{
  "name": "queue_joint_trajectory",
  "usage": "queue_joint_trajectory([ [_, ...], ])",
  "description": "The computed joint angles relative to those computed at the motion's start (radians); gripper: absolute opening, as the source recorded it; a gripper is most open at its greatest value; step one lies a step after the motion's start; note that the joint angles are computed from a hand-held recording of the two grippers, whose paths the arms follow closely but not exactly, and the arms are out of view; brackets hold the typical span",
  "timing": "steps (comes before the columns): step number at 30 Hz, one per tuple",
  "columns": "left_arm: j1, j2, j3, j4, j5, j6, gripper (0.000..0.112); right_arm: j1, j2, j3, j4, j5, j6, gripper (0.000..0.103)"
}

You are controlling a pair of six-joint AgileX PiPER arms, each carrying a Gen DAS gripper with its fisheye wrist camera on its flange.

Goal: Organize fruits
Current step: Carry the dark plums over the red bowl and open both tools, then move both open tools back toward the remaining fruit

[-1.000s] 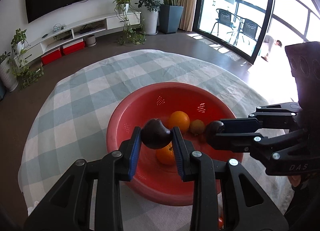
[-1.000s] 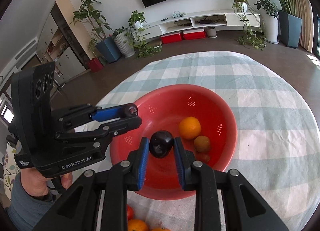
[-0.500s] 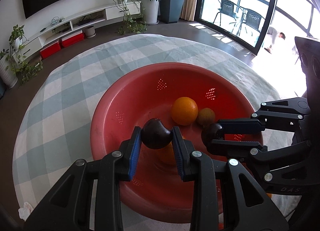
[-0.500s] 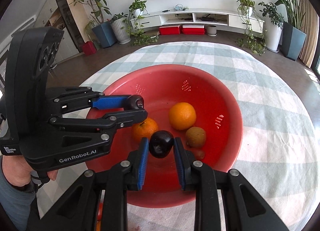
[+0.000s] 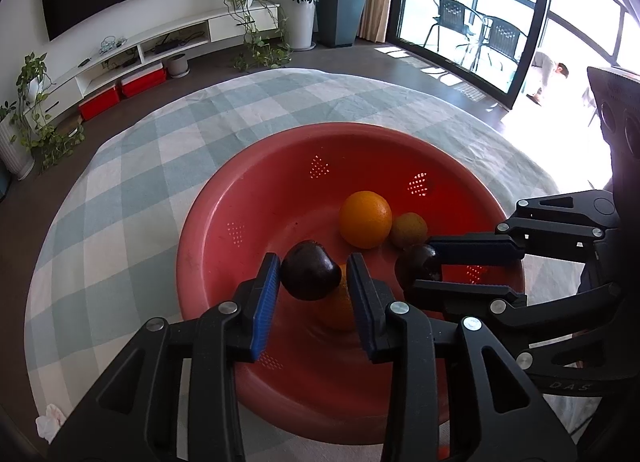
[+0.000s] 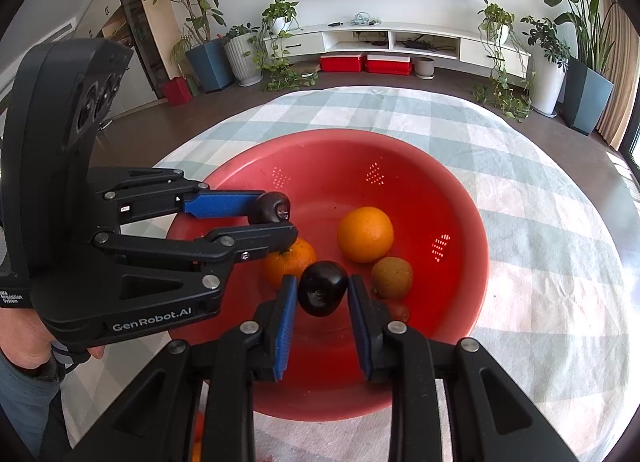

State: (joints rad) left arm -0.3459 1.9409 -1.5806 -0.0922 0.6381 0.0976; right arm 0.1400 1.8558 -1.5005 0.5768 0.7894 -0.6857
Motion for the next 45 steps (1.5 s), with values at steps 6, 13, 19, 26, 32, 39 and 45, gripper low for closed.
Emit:
queue_joint_trajectory([
  [6,0.001,-0.02,0.02,0.0,-0.02,-0.001,0.056,0.003,-0.015,0.017,-0.012,-0.029,0.003,0.043],
  [13,0.015,-0.06,0.062,-0.011,-0.054,0.003,0.069,-0.007,-0.037,0.035,-0.006,-0.048,0.001,0.049],
  [19,0.046,-0.149,0.143,-0.028,-0.101,-0.003,0.091,-0.052,-0.071,0.072,0.138,-0.094,-0.102,0.069],
  [26,0.058,-0.304,0.294,-0.057,-0.105,0.025,0.097,-0.098,-0.128,0.087,0.214,-0.032,-0.133,0.073],
  [32,0.002,-0.479,0.535,-0.054,-0.149,-0.016,0.098,-0.181,-0.313,0.257,0.302,0.016,-0.2,0.079],
  [39,-0.161,-0.576,0.741,0.061,-0.17,-0.2,0.098,-0.357,-0.421,0.453,0.412,0.197,-0.254,0.079],
  [45,-0.369,-0.682,0.862,0.226,-0.191,-0.475,0.098,-0.432,-0.497,0.588,0.405,0.242,-0.289,0.078],
])
